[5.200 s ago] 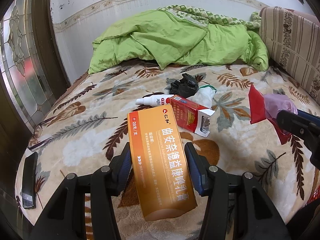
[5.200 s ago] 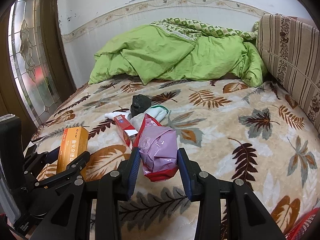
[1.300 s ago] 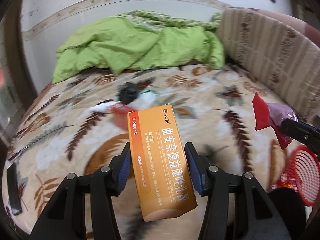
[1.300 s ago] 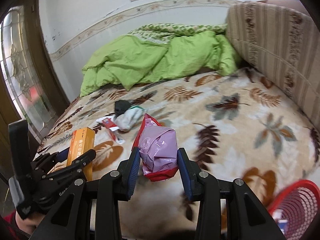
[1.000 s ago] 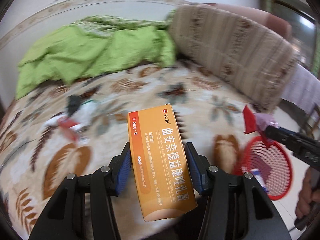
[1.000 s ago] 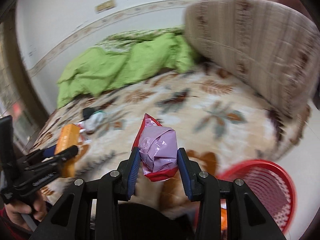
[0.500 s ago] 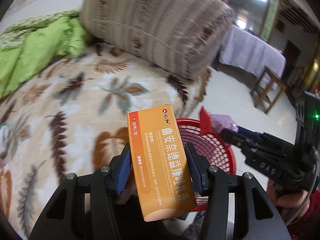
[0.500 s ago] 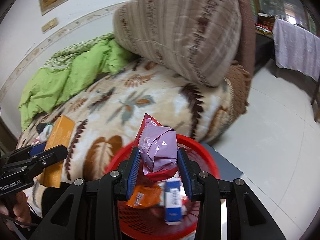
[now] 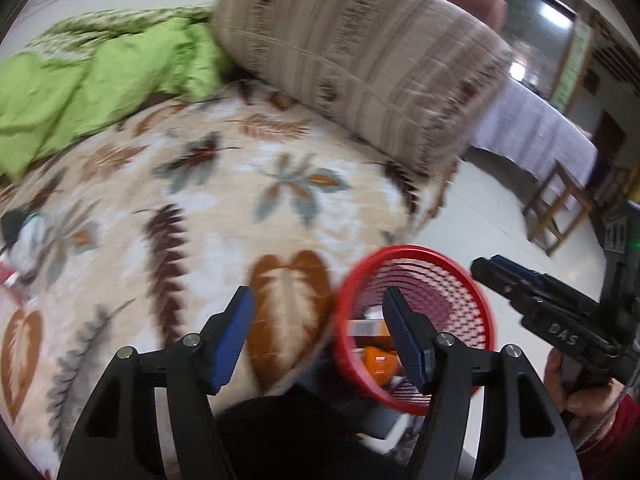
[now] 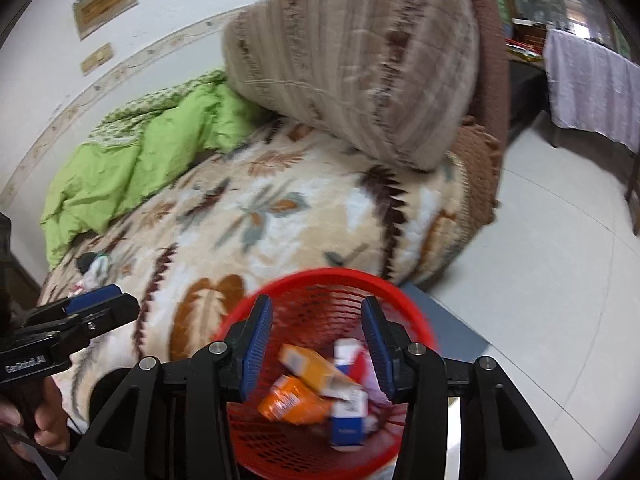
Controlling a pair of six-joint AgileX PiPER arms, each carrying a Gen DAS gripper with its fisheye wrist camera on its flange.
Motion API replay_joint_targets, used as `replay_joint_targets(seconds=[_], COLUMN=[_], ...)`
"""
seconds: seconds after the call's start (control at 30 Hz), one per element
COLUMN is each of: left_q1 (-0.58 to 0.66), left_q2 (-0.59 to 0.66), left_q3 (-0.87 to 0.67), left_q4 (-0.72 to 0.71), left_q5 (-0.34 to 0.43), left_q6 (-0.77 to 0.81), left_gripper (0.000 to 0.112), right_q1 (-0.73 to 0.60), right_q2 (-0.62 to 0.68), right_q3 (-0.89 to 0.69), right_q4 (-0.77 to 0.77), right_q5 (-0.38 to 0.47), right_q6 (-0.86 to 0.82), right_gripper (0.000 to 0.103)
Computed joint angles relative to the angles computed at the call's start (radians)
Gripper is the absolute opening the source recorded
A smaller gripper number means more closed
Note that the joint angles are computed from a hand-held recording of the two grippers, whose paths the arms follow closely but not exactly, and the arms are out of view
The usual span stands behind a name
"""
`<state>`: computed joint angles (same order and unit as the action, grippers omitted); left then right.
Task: Collect trash
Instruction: 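Move both open tools back over the remaining trash on the bed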
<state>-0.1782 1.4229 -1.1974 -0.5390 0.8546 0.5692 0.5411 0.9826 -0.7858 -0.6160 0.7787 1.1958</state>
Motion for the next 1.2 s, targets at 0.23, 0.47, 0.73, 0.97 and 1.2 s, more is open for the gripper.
replay_joint_targets(seconds=[0.23, 0.47, 0.73, 0.97, 1.2], left_q1=[0.269, 0.530, 0.711, 0.712, 0.612], left_q2=[-0.001, 0.068, 0.234, 0.446, 0.746], left_q3=[-0.004, -0.059, -0.232, -0.507, -0.947], left_q4=[-0.064, -0.112, -0.069, 0.066, 0.207], left_q5=[0.050, 0.097, 0.091, 0.108, 0.257], left_q6=[0.098, 0.158, 0.046, -0.218, -0.497], left_gripper=[0.065, 0.065, 0.065, 0.065, 0.065], right_q1=[0.091, 0.162, 0.188, 0.205, 0.188], right_q2=[0.235, 0.499, 0.869, 1.096, 1.097], right_q3=[-0.164, -0.415, -0.860, -1.127, -1.096], right_q4=[-0.009, 0.031, 0.161, 0.138, 0.147], right_q5=[-0.102, -0.165, -0.107, -0.049, -0.086], right_q6=[-0.047, -0.156, -0.302, -0.275, -0.271], right_gripper=[0.053, 0.053, 0.053, 0.053, 0.053])
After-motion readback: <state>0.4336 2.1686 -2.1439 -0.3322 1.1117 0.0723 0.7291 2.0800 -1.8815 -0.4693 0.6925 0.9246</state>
